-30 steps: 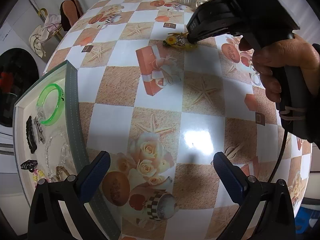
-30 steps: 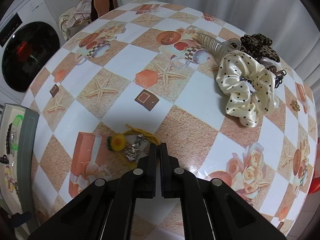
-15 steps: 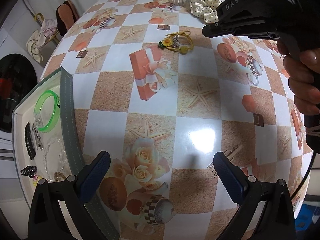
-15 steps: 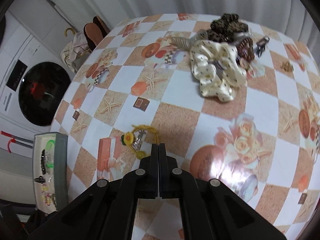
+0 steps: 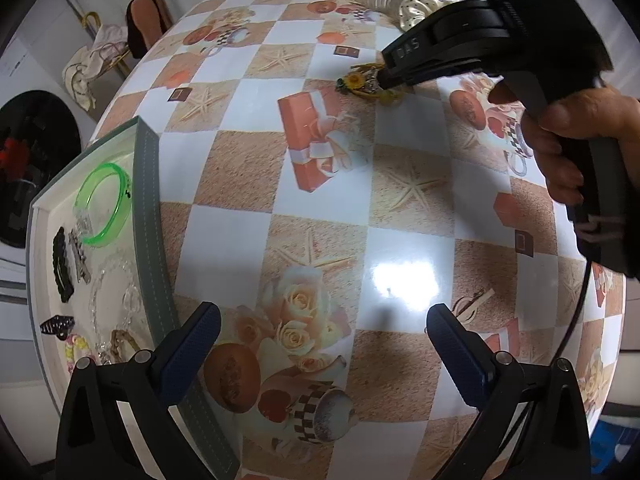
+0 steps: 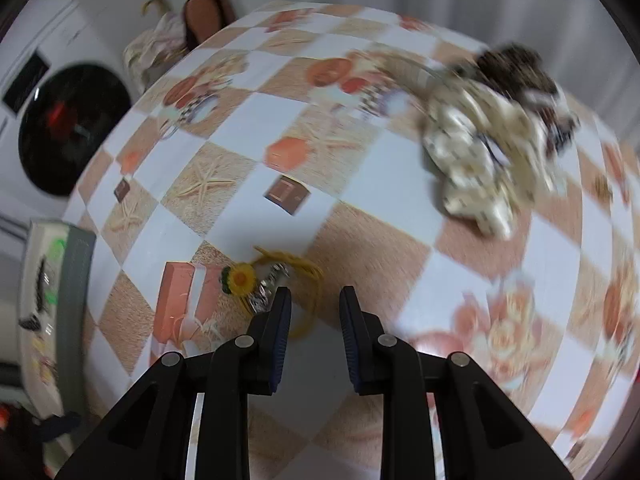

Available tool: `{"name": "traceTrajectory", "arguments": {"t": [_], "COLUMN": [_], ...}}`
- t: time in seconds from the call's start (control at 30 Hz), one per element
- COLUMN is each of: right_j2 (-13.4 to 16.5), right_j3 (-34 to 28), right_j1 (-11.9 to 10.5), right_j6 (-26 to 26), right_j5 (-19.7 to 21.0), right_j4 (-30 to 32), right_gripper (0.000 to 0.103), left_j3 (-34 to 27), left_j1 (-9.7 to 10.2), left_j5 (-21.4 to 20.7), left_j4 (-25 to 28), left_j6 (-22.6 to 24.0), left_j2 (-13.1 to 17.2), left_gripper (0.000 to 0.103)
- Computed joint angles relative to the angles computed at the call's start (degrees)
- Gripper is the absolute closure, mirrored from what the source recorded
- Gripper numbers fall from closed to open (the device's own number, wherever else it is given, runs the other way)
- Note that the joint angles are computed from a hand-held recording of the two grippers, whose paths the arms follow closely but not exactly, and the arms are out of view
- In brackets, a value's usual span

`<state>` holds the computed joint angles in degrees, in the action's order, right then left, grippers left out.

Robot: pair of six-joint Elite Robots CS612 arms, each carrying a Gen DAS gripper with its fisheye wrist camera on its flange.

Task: Organize jewelry
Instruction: 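Grasp the beige hair clip with the left tool while the right tool lifts the hair tie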

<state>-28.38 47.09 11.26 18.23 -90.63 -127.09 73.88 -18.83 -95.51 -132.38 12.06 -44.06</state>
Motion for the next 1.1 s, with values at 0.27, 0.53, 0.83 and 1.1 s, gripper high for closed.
{"name": "traceTrajectory", "arguments": {"t": [0.27,0.53,0.83,1.1], "right_j2": [0.8,-5.4,-12.6,-16.5], "right_j3": [-1.4,9.5,22.5,30.5], "right_j1": [0.3,-1.5,-1.7,-2.2], "right_j6": [-1.5,9.6,16.9,24.6], "right_j5": [-1.8,3.7,5.1,6.0], "right_j4": [-1.5,-12.3,-14.8,-14.8], "right_gripper": [0.099,0.099,0.099,0.099], "left_j3": [0.0,-0.6,-0.8,1.1], "left_j1": [0.24,0.15,-0.7,-1.91], "left_j5": [0.1,-0.8,-2.9,-6.3], "left_j4": [-0.2,0.0,0.0,0.1], "left_j6": [0.4,2.9,8.6,18.9], "left_j2": [0.0,0.5,0.8,0.0], "left_gripper": [0.0,0.0,0.0,0.011]}}
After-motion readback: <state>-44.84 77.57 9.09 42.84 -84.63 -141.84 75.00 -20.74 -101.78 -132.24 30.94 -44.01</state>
